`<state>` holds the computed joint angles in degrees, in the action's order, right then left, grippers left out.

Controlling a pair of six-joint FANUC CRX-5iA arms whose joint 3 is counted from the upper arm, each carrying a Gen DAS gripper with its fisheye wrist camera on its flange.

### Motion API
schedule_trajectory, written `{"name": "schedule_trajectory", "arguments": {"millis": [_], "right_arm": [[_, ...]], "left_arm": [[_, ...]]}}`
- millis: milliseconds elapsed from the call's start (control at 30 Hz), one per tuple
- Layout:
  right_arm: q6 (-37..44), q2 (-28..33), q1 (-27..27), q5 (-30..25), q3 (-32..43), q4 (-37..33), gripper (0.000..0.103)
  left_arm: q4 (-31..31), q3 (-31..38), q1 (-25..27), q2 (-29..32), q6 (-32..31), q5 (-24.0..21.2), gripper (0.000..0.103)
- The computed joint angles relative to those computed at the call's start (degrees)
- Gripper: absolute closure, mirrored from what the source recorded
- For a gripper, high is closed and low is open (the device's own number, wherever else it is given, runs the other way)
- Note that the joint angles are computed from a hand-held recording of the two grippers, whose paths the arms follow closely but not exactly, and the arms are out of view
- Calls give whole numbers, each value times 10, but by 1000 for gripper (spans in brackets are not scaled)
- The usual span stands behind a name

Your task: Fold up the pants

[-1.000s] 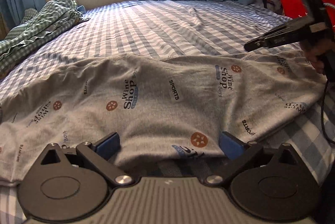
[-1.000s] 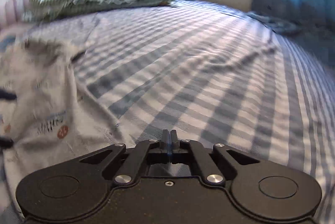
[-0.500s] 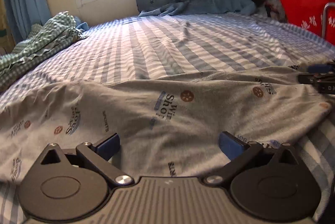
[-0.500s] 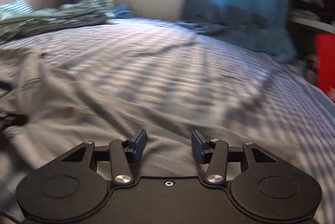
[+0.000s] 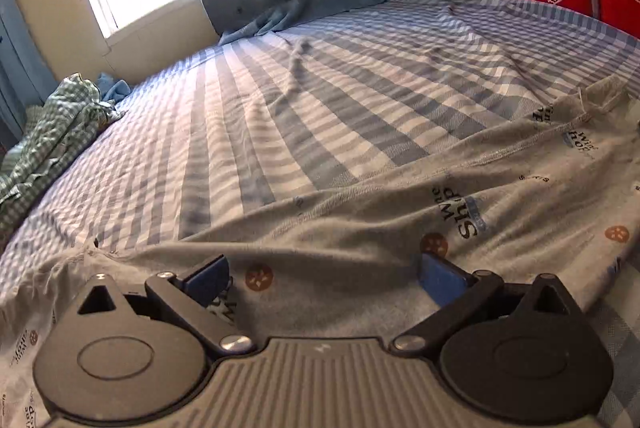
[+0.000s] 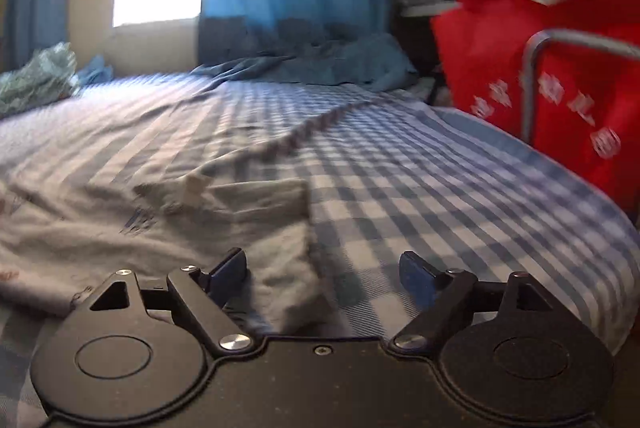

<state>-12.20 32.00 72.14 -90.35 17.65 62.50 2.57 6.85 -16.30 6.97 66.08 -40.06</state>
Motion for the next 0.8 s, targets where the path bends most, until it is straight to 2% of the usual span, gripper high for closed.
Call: {"name": "schedule_trajectory", "arguments": {"millis": [67,167,233,300,333,400,467,600,700,800], "right_arm": [[-51,-23,12,-3,-34,23,17],[-140,-81,27,66,-100,40,7],[-192,-101,28,116,-115,31,7],[-245,-102,28,140,-107,9,8],[-272,-101,29,148,-107,4,9],[-308,-94,33,147,-105,17,9],[-330,-95,34,156,-109,25,12],[-378,-97,31,168,-115,32,14],[-389,-97,27,167,-108,23,15],[-419,-100,24,164,-116,26,23]], "left_arm": [[25,5,-1,0,-15,-2,0],[116,-12,-9,-3,-25,46,0],[188,-26,-23,2,-42,84,0],[266,-21,-41,24,-87,87,0],[301,3,-48,48,-123,58,0],[330,62,-59,100,-176,-3,0],[308,111,-72,137,-204,-31,1],[215,212,-94,203,-182,-99,1],[213,255,-89,236,-146,-144,0],[236,279,-78,258,-135,-178,0]]}}
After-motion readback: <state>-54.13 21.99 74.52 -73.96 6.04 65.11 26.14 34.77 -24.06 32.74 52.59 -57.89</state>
